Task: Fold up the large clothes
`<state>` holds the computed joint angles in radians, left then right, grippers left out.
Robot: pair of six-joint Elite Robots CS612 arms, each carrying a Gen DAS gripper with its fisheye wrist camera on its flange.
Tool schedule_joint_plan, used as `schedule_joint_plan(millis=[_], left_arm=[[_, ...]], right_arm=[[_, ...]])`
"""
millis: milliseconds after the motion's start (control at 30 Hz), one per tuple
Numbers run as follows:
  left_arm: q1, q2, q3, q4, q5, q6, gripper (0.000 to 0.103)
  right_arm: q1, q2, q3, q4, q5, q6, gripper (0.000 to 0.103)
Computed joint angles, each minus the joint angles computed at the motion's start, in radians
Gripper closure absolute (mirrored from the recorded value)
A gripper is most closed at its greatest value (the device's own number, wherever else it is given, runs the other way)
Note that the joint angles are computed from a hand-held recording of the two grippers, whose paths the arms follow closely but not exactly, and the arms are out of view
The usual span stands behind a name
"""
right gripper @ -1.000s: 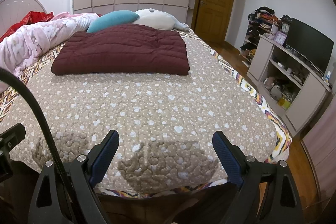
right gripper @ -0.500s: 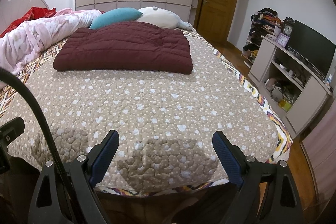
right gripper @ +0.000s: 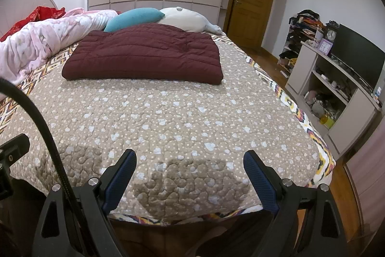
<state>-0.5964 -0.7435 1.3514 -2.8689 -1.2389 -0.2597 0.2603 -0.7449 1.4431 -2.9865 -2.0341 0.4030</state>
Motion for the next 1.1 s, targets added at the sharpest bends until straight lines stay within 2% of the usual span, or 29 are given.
schedule_joint_plan(millis=[467, 700, 1100], left_arm=[[0.001, 0.003, -0.005, 0.009, -0.001, 0.000, 0.000], [0.011, 0.033, -0.056, 0.024, 0.064, 0.002, 0.000], [0.036, 0.089, -0.183, 0.139, 0.071, -0.015, 0.000]], right_arm=[[-0.001, 0.006, -0.009, 0.010, 0.012, 0.003, 0.010], [-0.012, 0.038, -0.077, 0.033, 0.023, -0.027, 0.010], [-0.034, 0.069, -0.144, 0.089, 0.061, -0.032, 0.010]])
